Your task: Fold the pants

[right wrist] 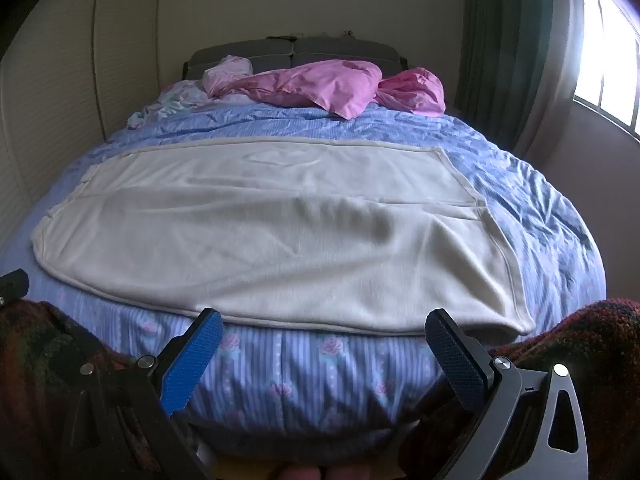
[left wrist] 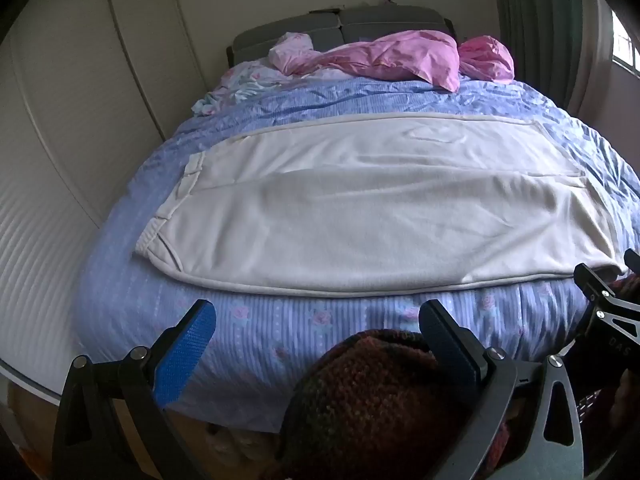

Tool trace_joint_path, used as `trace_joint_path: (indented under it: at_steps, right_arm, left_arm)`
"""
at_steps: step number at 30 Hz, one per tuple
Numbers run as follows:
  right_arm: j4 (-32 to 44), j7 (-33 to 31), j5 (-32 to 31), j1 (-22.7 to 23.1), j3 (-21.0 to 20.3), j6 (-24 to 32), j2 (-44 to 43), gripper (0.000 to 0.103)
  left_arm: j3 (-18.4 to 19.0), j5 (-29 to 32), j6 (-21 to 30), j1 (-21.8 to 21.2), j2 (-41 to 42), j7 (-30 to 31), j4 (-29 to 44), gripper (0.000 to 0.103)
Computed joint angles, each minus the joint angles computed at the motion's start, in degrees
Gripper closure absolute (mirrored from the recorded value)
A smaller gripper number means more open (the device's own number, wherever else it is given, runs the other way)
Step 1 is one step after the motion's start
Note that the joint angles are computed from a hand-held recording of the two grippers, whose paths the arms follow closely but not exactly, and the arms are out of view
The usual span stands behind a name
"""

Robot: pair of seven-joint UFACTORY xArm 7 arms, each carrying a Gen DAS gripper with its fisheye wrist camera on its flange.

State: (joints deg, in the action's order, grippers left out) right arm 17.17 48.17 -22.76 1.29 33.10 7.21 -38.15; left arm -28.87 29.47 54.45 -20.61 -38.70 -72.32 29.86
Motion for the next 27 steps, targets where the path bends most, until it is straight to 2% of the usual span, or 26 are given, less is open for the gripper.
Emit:
trace_joint_path:
  at_steps: [7,10,11,27]
  right_arm:
    - [0.1,-0.2,-0.1,0.3,-0.4,0.4,-0.1,0.000]
    - [0.1,-0.3,-0.2,0.3,-0.5,0.4,-0.1,0.000]
    - [0.1,-0.2,-0.2,0.3,-0.4,0.4,-0.1,0.000]
    - [0.0,-0.5,0.0,0.3,-0.7,0.1,-0.1,0.000]
  left_arm:
    - [0.0,0.3,-1.4,0.3,-0.2,-0.7,-0.4,0.000]
    - [-1.3,0.7,-1.4,1.3,0.8,-1.4,0.4,0.000]
    - [0.3,0.2,-1.9,-0.4,-1.3,-1.4,-1.3,0.000]
    - [-0.8,-0.1,-1.3,0.1,-1.4,-1.3,-0.7,0.000]
